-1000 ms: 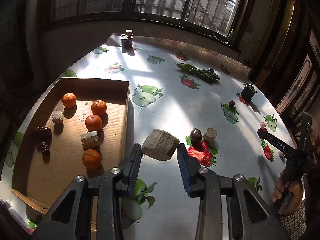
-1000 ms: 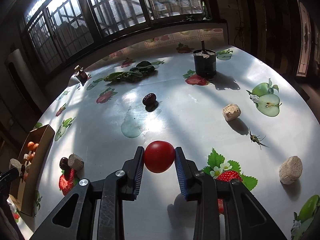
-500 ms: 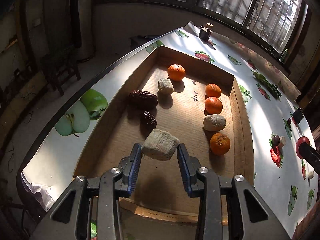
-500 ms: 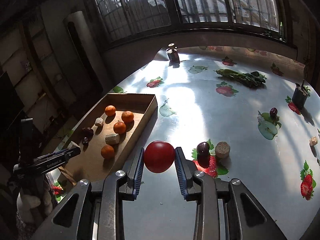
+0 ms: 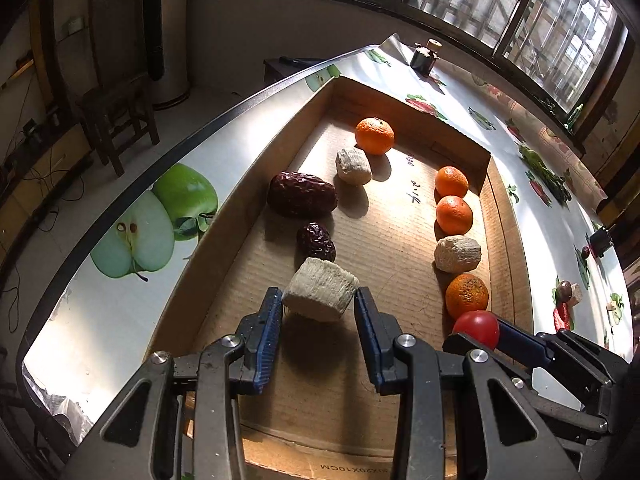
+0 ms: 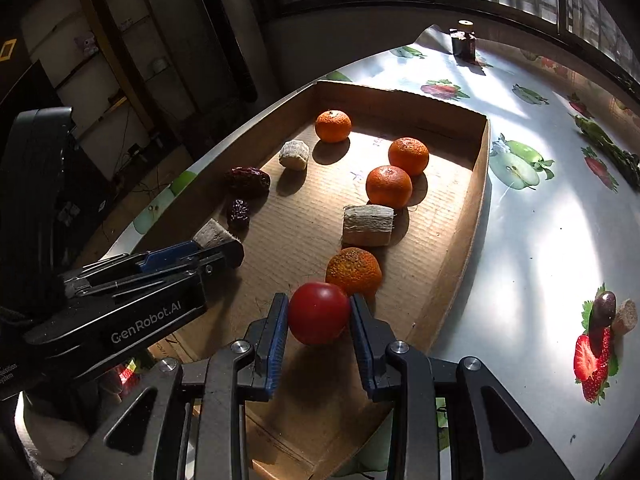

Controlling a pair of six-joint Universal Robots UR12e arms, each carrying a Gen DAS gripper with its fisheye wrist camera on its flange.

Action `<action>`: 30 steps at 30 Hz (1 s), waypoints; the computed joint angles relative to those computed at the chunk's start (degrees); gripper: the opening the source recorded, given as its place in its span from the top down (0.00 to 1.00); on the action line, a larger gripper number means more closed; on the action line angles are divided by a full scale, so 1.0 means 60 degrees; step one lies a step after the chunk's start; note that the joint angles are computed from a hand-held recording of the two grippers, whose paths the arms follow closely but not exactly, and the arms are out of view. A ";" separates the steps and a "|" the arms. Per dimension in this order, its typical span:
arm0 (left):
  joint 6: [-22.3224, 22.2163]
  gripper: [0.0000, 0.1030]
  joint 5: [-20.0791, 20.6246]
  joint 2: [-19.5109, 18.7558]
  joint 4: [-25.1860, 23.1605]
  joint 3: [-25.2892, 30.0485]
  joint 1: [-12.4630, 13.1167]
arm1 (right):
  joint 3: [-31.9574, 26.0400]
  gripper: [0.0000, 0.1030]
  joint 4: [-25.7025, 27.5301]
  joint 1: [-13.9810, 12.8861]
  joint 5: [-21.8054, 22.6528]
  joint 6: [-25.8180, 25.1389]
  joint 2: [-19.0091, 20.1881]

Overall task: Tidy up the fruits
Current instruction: 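Lower the cube and tomato into the box and open both grippers, then move both grippers back to the remaining items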

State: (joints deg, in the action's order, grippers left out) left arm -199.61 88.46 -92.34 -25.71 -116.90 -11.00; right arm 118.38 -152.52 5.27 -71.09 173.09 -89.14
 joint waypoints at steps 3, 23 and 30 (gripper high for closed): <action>-0.0210 0.65 -0.0191 0.0095 0.0179 -0.0087 0.0104 | -0.0030 0.67 -0.0076 0.0177 -0.0389 -0.0151 0.0025; 0.0262 0.20 0.2882 0.0713 0.2020 -0.0298 -0.1038 | 0.0596 0.51 -0.0911 -0.0036 -0.0234 0.0075 -0.0655; 0.1031 0.20 0.4350 0.0635 0.2698 -0.0210 -0.1851 | 0.1229 0.49 -0.1273 -0.0644 -0.0144 0.0548 -0.1424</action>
